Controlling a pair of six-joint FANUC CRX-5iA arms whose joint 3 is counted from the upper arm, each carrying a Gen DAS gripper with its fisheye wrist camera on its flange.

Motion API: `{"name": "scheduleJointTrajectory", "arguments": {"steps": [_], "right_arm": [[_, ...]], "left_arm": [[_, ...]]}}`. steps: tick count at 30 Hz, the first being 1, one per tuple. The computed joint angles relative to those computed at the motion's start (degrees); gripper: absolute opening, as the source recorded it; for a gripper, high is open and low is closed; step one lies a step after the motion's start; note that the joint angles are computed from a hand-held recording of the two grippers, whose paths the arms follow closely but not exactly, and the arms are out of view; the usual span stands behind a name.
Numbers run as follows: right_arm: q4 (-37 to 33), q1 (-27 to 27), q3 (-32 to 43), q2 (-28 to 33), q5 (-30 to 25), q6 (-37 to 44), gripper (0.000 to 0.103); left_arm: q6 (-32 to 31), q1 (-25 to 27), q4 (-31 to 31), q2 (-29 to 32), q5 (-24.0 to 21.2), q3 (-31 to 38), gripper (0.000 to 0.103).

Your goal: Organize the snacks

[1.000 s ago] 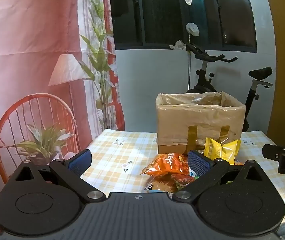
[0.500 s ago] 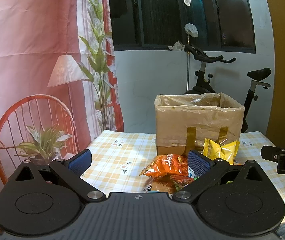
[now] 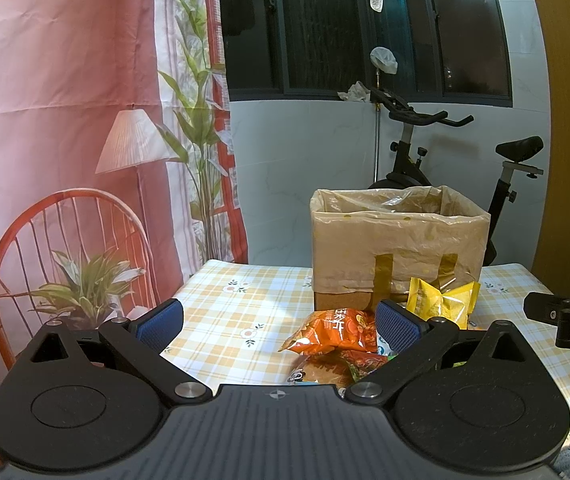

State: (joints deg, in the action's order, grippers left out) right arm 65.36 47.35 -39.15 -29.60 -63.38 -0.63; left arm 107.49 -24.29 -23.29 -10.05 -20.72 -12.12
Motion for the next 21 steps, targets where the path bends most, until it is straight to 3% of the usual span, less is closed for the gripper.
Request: {"name": "scheduleJointTrajectory", "arguments": {"steps": [21], "right_arm": [[-0.4, 0.1, -0.3, -0.1, 0.2, -0.3, 0.103]], "left_arm": [[-0.7, 0.3, 0.9, 0.0, -0.2, -0.3, 0.103]]}}
